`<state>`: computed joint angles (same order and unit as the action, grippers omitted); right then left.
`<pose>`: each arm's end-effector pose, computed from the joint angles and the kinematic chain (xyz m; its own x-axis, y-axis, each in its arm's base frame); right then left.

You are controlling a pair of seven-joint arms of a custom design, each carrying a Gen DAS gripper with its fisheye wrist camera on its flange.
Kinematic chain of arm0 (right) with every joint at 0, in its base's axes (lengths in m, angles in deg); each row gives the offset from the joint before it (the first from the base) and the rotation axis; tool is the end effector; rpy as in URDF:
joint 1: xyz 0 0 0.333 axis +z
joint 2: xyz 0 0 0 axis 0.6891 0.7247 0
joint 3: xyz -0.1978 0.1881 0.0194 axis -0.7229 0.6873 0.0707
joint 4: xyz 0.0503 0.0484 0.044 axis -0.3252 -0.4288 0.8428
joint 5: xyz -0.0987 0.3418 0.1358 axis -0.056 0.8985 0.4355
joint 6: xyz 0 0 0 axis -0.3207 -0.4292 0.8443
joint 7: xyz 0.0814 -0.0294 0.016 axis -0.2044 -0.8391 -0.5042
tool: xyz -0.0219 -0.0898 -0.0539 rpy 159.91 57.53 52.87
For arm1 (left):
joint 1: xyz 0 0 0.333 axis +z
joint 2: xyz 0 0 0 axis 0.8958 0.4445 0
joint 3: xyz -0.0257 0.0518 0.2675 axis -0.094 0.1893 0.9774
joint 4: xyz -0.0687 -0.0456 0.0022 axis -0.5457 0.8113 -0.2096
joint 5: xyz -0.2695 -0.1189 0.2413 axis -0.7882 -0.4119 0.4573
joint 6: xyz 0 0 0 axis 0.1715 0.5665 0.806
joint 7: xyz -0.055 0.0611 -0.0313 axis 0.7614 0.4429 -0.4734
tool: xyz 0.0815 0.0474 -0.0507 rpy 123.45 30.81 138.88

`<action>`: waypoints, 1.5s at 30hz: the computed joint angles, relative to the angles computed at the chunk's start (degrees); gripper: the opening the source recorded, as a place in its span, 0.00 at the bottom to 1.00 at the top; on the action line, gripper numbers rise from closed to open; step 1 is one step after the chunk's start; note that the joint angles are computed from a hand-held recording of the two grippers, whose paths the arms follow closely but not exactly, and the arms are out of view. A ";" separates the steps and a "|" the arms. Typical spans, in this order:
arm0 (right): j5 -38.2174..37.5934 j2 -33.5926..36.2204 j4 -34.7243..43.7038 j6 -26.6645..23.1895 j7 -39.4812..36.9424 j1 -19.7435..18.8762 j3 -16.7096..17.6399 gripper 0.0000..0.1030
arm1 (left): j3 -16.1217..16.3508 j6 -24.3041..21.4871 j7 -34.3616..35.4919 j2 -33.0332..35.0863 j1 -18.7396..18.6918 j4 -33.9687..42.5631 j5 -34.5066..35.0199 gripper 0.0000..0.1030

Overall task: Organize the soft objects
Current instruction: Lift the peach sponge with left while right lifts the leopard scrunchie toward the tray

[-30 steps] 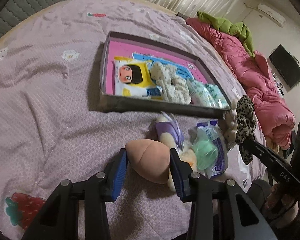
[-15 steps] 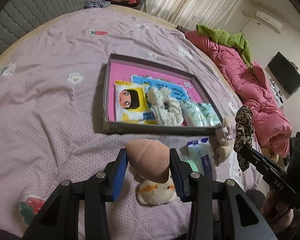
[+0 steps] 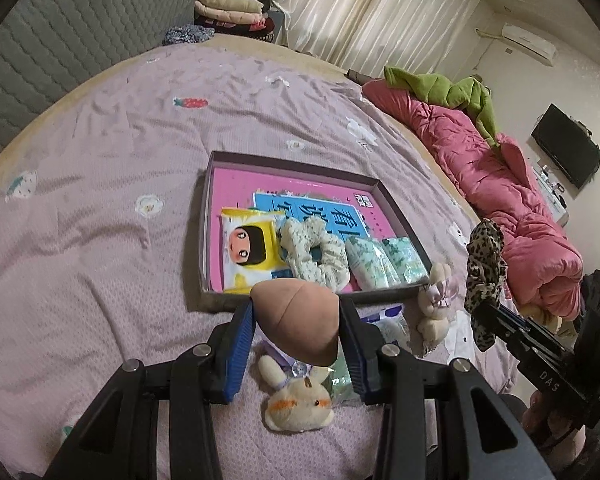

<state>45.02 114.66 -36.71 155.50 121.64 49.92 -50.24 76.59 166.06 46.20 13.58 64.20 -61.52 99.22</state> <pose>0.6903 0.1540 0.4207 0.7104 -0.6804 -0.1800 -0.5691 -0.4049 -0.7157 0.5665 -0.0768 0.4253 0.3843 -0.8532 0.3527 -0.6244 -0.5216 -0.5814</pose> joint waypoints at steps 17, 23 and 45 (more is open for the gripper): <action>-1.95 4.69 7.75 0.92 1.51 1.02 0.71 0.19 | 0.41 -5.93 -1.95 4.33 0.51 7.60 5.37 0.41; -3.66 8.12 12.83 0.62 3.49 1.56 0.97 0.19 | 0.22 -7.29 0.28 7.41 1.07 10.35 3.13 0.41; -11.27 18.66 27.26 -0.71 11.08 3.59 0.86 0.19 | -0.66 -10.79 5.70 14.95 3.28 16.15 -2.73 0.41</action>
<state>33.75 133.33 -9.45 154.79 132.71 53.51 -49.38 75.92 155.27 51.91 28.53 67.48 -45.37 96.49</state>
